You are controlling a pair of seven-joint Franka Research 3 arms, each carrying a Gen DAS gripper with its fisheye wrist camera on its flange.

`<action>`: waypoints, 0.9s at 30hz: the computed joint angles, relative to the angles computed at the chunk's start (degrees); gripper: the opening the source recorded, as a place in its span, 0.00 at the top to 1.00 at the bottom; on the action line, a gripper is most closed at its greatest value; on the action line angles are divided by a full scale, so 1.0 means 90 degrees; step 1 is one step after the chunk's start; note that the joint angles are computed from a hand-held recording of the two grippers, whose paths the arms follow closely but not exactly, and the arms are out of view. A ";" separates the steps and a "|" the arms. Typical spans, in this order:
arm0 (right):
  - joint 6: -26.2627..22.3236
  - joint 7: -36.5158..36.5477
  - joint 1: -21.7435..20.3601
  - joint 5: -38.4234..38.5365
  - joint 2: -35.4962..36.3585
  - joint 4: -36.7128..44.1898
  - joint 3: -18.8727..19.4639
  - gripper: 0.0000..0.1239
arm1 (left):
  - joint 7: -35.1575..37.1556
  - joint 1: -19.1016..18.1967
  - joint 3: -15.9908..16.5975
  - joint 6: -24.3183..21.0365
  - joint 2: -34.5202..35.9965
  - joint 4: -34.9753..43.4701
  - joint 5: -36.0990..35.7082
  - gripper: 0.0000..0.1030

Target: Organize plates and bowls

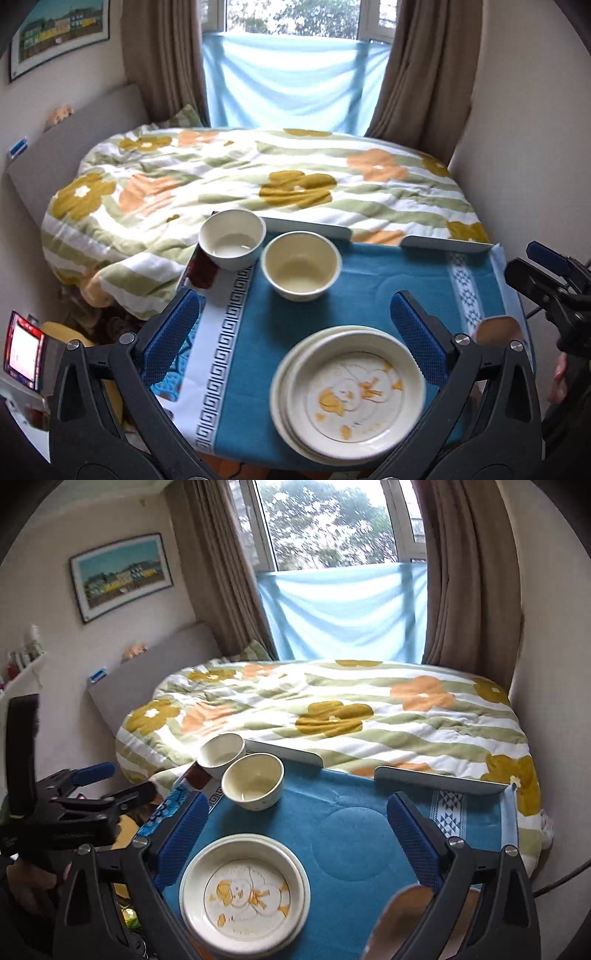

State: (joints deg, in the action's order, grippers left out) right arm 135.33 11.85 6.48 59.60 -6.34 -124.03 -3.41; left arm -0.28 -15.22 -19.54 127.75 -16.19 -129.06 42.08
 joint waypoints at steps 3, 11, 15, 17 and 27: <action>0.0217 0.0903 0.0189 -0.0542 0.0590 0.0417 0.0296 0.22 | 0.0457 0.0213 0.0560 0.0995 -0.0156 -0.0524 -0.0364 0.00; 0.0487 0.3257 0.0590 -0.2259 0.2291 0.1518 0.0756 0.30 | 0.2382 0.0840 0.1410 0.3372 0.0995 -0.0928 -0.2171 0.23; 0.0303 0.3888 0.0613 -0.2650 0.2902 0.1942 0.0882 0.49 | 0.3403 0.0992 0.1388 0.3941 0.1715 -0.0762 -0.3149 0.36; 0.0243 0.4043 0.0581 -0.2701 0.3057 0.2053 0.0946 0.53 | 0.3964 0.1069 0.1324 0.4017 0.2013 -0.0611 -0.3670 0.46; -0.0029 0.4352 0.0537 -0.2965 0.3534 0.2550 0.1090 0.74 | 0.4842 0.1306 0.1124 0.4052 0.2599 -0.0268 -0.4477 0.79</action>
